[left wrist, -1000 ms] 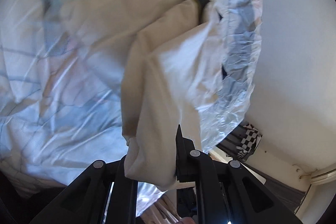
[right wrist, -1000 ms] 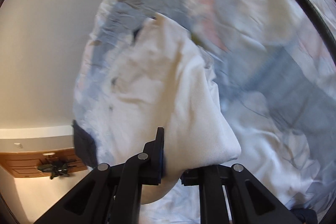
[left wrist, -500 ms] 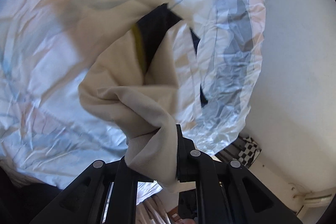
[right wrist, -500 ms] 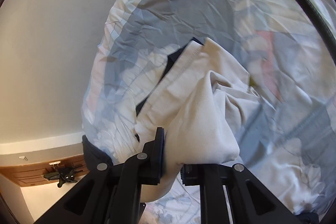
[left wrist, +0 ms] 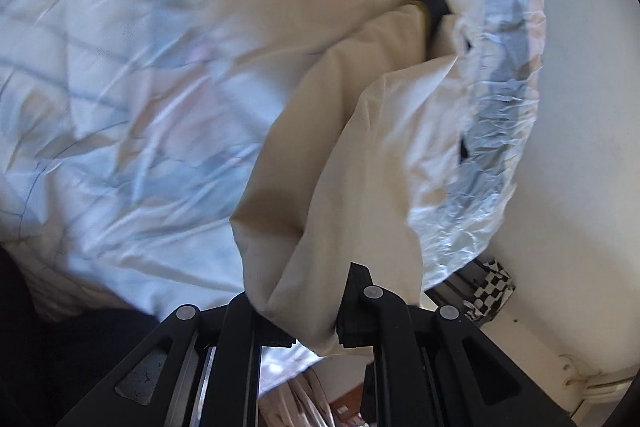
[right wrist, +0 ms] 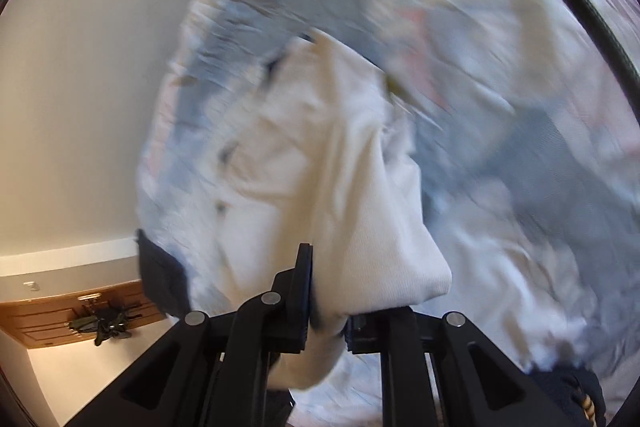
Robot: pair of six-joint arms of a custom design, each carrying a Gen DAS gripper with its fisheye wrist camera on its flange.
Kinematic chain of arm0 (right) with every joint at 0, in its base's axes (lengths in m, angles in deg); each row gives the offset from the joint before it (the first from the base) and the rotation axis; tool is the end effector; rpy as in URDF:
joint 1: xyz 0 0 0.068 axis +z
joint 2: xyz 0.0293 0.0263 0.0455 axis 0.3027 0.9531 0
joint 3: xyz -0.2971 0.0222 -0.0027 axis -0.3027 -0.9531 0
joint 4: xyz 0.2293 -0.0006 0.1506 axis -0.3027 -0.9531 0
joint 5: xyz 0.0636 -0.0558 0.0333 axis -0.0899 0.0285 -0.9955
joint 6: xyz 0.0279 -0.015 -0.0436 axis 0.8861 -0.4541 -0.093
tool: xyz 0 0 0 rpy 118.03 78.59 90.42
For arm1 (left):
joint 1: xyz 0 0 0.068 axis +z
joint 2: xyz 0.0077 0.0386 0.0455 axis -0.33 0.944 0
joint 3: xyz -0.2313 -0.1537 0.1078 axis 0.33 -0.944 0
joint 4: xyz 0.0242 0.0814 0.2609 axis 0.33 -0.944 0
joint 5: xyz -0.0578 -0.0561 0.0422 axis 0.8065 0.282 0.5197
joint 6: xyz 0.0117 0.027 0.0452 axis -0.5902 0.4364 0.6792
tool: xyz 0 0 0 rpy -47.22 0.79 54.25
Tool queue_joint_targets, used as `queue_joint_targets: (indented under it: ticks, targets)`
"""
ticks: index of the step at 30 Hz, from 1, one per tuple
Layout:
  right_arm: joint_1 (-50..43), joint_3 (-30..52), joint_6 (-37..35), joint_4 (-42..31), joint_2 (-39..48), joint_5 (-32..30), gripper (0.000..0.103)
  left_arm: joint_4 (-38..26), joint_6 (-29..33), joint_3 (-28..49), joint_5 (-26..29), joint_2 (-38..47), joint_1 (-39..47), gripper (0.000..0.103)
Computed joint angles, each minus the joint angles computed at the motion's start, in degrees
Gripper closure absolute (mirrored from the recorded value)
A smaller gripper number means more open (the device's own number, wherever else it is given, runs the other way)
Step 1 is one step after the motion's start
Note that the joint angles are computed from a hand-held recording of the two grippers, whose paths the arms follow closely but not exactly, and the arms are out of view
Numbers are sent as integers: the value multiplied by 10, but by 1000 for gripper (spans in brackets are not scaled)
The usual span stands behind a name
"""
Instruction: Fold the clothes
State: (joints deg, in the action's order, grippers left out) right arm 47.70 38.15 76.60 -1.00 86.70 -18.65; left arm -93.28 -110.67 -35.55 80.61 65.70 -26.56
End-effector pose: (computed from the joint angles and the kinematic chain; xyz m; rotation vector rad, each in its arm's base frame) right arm 0.2748 0.1658 0.2491 1.2970 2.5123 0.8807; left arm 0.2772 -0.0599 0.2077 1.1596 -2.4569 1.1055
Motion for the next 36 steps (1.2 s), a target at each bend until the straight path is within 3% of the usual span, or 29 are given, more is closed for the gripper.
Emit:
queue_joint_targets:
  ticks: [4, 10, 12, 15, 19, 25, 36]
  targets:
    - [27, -77, 37, 42, -2, -5, 90, 83, -17, -91, -15, -12, 1, 90]
    - [42, -120, 13, 84, 20, 12, 89, 201, -4, -182, -23, -39, 1, 90]
    - [43, -128, 11, 88, 26, 7, 89, 213, -23, -207, -28, -47, 3, 89]
    - [44, -131, 9, 83, 23, 3, 89, 181, -20, -202, -29, -50, 6, 89]
    - [40, -98, -4, 35, -13, 20, 91, 61, 39, -124, -52, -58, 9, 89]
    - [3, -42, -30, -1, -14, 0, 91, -43, 36, -6, -20, -3, 27, 90]
    - [-61, 113, -94, -15, 96, -29, 91, -26, -9, 201, -20, 135, 19, 89]
